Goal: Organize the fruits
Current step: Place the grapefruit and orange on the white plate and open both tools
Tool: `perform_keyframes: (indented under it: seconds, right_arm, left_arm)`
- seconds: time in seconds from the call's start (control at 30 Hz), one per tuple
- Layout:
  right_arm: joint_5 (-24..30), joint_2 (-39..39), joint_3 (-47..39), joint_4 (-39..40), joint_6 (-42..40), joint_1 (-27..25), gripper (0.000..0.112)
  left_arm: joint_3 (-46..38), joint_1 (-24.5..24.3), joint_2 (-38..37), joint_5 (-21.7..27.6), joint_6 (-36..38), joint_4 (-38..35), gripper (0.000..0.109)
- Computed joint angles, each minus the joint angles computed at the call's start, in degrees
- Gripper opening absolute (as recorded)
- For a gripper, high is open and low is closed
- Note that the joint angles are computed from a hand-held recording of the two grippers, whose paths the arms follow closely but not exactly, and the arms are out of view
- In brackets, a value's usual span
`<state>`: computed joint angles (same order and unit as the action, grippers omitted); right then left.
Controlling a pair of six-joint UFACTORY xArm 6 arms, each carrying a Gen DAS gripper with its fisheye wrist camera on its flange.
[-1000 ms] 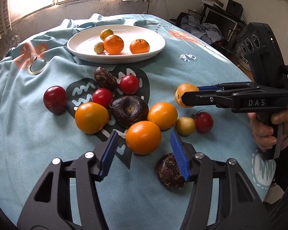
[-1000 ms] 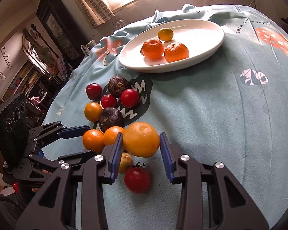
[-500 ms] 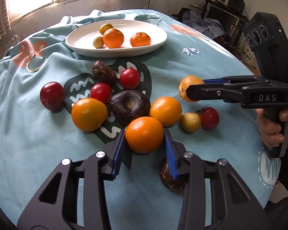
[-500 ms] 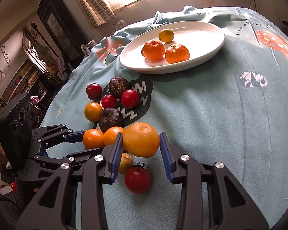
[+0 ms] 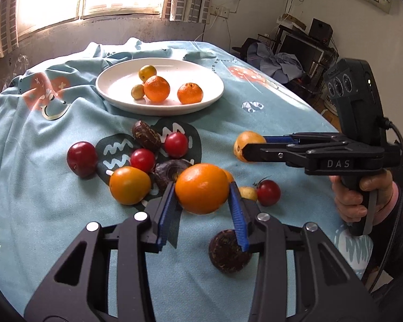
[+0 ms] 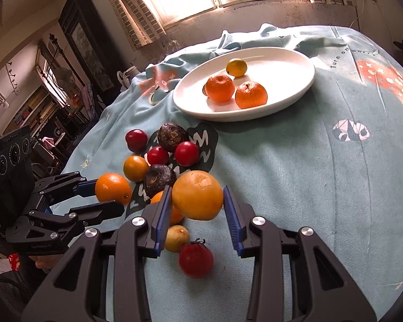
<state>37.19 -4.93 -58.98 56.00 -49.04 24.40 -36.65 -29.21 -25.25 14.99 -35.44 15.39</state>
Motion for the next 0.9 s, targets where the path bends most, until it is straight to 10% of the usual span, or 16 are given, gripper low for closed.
perform_keyframes:
  seconds: [0.37, 0.7, 0.8, 0.9]
  right_arm:
    - [-20.6, 13.0, -13.9, 3.9, 1.3, 3.6, 0.039]
    - [-15.6, 26.1, -28.3, -5.4, 11.6, 1.2, 0.040]
    - [-15.0, 25.8, -27.9, -6.5, 12.5, 1.5, 0.054]
    - [-17.4, 22.8, -25.0, -2.8, 8.0, 2.2, 0.054]
  left_arm:
    - [-19.7, 10.2, 15.6, 4.3, -6.5, 7.0, 0.040]
    - [-32.8, 13.2, 28.6, 8.9, -3.3, 3.9, 0.040]
    - [-33.6, 13.0, 28.6, 11.0, -9.1, 9.2, 0.082]
    - [-30.4, 13.1, 24.6, 9.4, -16.2, 15.7, 0.089]
